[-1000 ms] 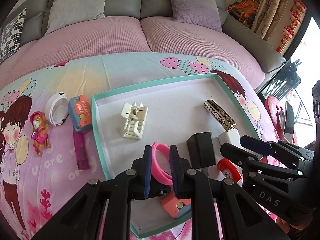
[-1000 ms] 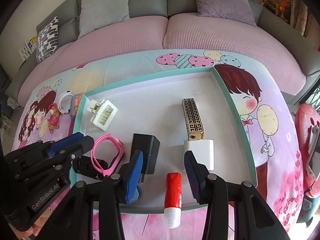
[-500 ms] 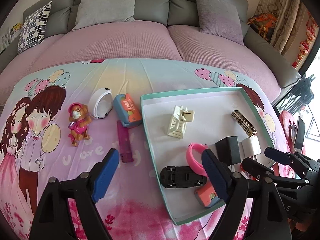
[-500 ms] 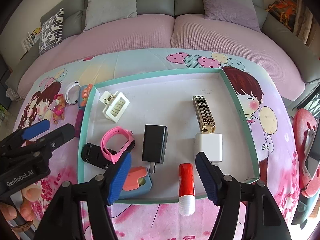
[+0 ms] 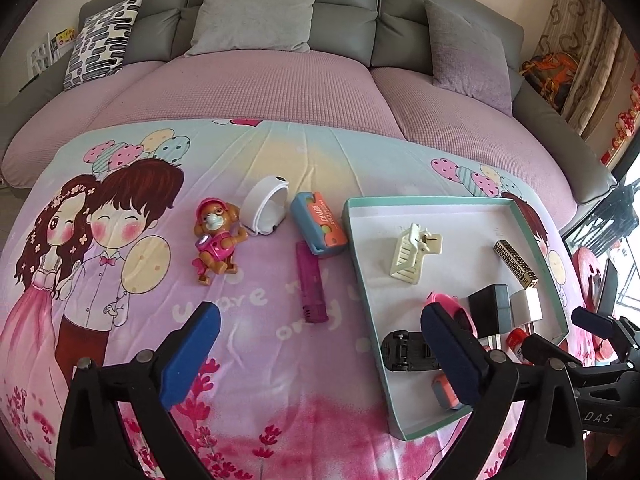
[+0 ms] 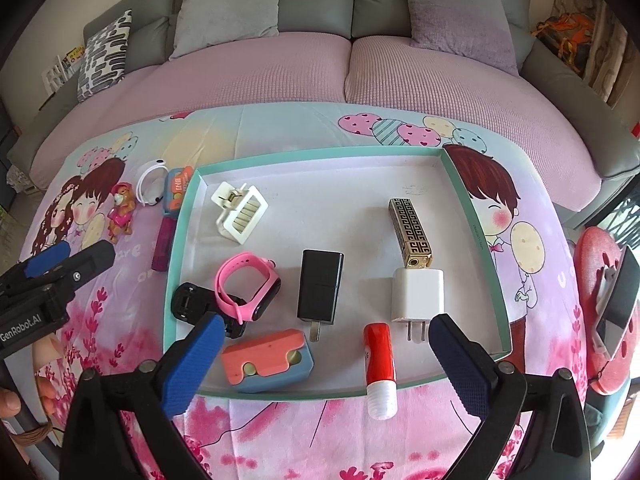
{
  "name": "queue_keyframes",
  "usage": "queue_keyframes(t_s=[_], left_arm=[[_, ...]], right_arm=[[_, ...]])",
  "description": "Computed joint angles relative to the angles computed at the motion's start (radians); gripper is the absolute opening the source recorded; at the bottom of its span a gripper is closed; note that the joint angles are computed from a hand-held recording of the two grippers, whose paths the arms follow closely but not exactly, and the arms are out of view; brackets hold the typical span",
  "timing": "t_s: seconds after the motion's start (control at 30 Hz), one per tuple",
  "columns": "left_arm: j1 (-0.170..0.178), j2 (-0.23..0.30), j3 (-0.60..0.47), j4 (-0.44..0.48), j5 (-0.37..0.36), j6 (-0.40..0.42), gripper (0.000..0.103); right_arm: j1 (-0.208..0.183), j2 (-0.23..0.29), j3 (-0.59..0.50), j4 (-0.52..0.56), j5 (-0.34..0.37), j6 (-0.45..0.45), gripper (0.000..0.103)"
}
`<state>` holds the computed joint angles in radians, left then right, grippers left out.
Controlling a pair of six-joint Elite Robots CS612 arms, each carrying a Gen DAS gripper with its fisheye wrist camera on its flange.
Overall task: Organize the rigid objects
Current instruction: 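Move left tool to pink toy dog while right tool approaches white round gadget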
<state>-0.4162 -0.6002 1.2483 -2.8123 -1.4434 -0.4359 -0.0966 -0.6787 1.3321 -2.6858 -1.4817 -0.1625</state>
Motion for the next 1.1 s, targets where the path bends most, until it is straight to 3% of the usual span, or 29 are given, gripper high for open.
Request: queue_keyframes(t_s=[0.5,0.7,1.1], left_arm=[[0.079,-0.004,0.016,-0.043,0.009,-0.033,0.101],[0.100,0.026,-0.020,-0.022,-0.013,-0.031,0.101],[0.115,0.099,-0.088,-0.034,-0.071,0.056,0.100]], right_arm=[[0.052,0.049,-0.094,0.027,0.050,-0.030,0.103],[0.075,0.092,-0.173,0.049,0.110,-0.026,0.103],[0.114,0.204,-0.368,0.159,0.143,-0.061,0.103]])
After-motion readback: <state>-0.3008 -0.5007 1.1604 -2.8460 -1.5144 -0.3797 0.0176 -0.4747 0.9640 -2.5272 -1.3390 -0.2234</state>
